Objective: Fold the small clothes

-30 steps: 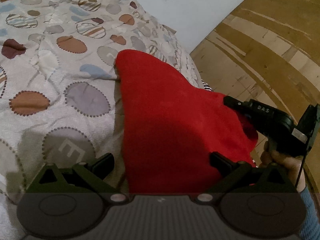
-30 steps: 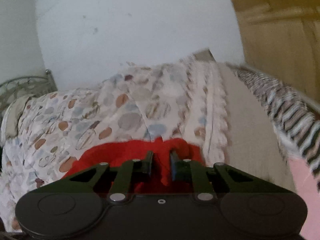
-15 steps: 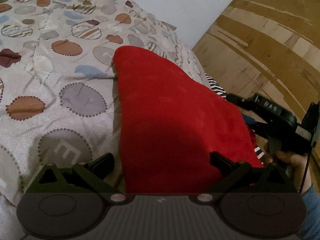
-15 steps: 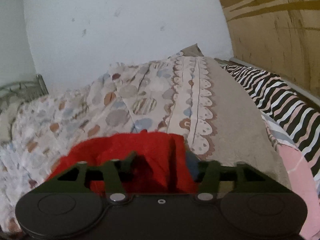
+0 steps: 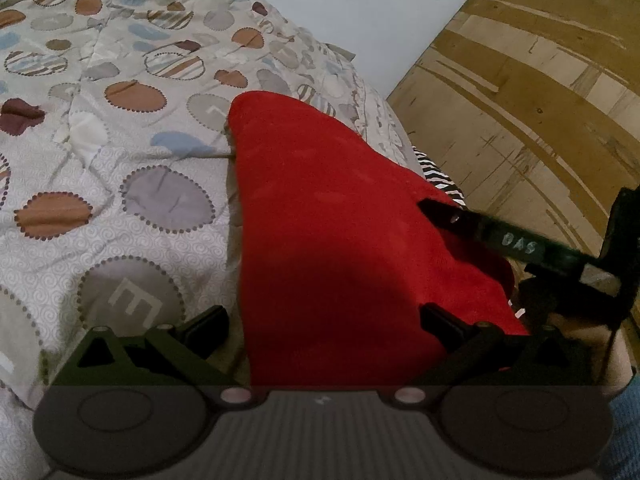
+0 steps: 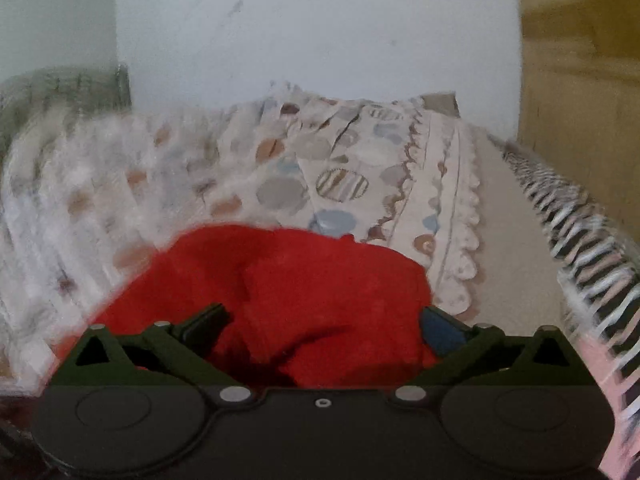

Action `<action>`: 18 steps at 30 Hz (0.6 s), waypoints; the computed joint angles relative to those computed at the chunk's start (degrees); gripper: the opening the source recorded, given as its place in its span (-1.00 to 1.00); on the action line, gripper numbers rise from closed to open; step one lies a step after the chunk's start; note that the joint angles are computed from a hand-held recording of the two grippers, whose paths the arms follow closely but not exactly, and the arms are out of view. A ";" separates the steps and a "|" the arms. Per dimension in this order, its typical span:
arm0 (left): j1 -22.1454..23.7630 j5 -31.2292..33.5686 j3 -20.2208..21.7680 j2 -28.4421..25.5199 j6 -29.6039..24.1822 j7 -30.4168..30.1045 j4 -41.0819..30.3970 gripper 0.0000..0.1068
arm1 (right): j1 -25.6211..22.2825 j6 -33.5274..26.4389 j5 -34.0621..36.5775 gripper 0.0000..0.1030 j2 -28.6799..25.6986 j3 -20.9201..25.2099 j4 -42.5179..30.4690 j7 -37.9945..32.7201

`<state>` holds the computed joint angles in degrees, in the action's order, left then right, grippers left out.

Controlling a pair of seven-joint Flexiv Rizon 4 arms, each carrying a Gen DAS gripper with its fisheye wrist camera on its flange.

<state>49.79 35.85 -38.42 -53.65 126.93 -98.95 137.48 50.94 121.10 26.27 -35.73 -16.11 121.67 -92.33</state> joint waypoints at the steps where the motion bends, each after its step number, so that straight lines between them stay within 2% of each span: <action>1: -0.02 -0.06 -0.02 0.05 0.00 0.00 0.03 0.93 | 2.58 -0.59 1.44 0.99 -0.80 -2.69 -0.09 -1.14; 2: -0.03 -0.07 0.01 0.02 0.04 0.02 0.03 0.93 | 3.56 -0.11 0.91 0.99 -1.65 -4.17 0.28 0.29; 3: -0.06 -0.10 0.03 0.06 0.05 0.03 0.06 0.93 | 2.96 0.55 0.89 0.99 -2.00 -3.79 0.21 0.99; 5: 0.01 -0.03 0.08 0.04 0.06 0.11 0.07 0.93 | -1.35 1.89 1.37 0.99 -1.95 0.61 -0.53 1.48; 9: 0.02 -0.11 0.03 0.08 0.02 0.17 0.11 0.93 | -14.81 5.08 -5.87 0.99 -1.61 13.16 -0.54 9.46; 11: -0.08 -0.27 0.10 0.25 0.06 0.12 0.19 0.93 | -19.11 5.62 -9.18 0.99 -1.83 16.61 -0.48 13.18; 18: -0.03 -0.23 0.12 0.42 0.04 0.10 0.27 0.93 | -26.52 11.38 -18.47 0.99 -4.21 21.53 0.83 21.21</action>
<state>49.76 35.62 -38.29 -53.24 126.97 -98.85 137.75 24.42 132.48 7.80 -39.94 5.42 122.50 -71.12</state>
